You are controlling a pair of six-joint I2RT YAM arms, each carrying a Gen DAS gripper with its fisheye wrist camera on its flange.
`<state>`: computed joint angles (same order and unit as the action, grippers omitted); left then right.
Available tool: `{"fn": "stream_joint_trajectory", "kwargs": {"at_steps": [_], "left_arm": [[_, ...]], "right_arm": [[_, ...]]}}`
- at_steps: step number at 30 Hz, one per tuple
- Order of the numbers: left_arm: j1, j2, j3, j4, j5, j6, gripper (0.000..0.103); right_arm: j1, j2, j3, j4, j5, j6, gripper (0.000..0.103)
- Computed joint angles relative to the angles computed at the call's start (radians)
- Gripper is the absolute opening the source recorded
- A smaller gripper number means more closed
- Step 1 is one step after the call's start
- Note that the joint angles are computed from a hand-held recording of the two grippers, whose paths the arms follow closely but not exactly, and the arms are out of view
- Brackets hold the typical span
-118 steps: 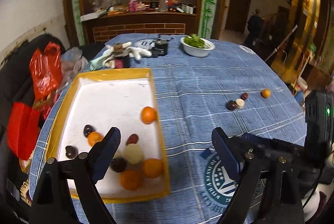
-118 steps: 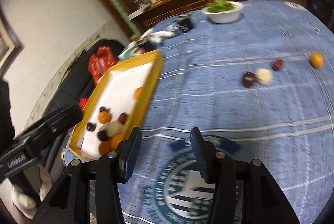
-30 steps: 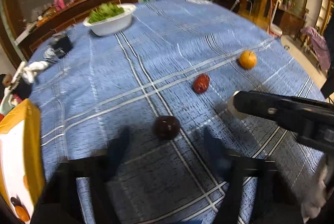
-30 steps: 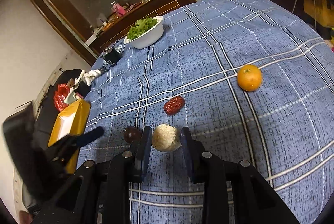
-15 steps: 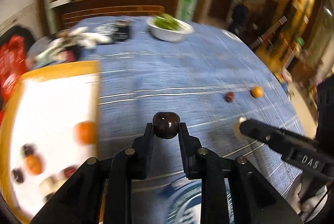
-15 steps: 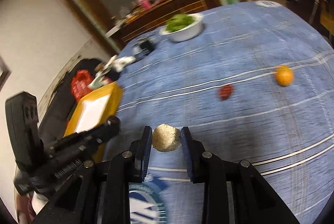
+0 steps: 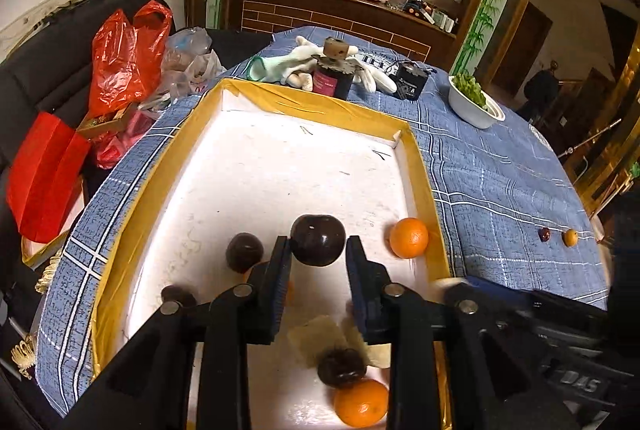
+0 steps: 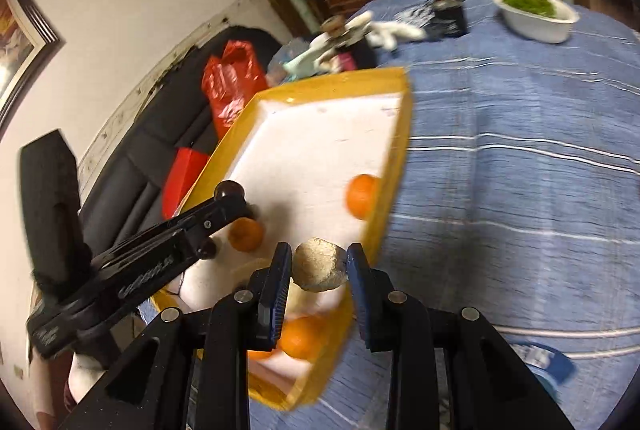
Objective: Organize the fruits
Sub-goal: 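Carry the cream slice and dark ball over the tray and open both grippers, then move both open grippers toward the last orange and red date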
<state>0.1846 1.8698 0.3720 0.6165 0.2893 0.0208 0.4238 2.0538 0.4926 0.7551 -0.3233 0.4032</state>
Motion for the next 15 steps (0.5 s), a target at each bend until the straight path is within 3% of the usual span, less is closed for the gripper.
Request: {"fn": "stream_joint_trajectory", "kwargs": {"at_steps": [1,2,4,6,10,15], "left_arm": [[0.005,-0.002,-0.011,0.015,0.005,0.000,0.054],[0.009,-0.005,-0.018,0.025,0.007,0.001,0.064],[0.012,-0.038,-0.062,0.066,0.011,0.006,0.066],[-0.004,-0.072,-0.078,0.058,0.007,0.001,0.066],[-0.062,-0.153,-0.133,0.061,0.003,-0.022,0.079],[-0.284,-0.300,-0.202,0.009,-0.090,-0.101,0.087]], "right_arm": [[0.004,0.025,0.026,-0.007,-0.009,0.010,0.035],[0.002,0.043,0.045,-0.016,-0.016,0.028,0.041],[-0.004,0.050,0.038,0.011,-0.023,0.055,0.049],[-0.010,0.023,0.010,0.014,0.006,0.053,0.050],[-0.063,-0.036,-0.098,0.079,0.027,0.047,0.050],[-0.198,-0.024,-0.287,0.288,0.023,0.037,0.051]]}}
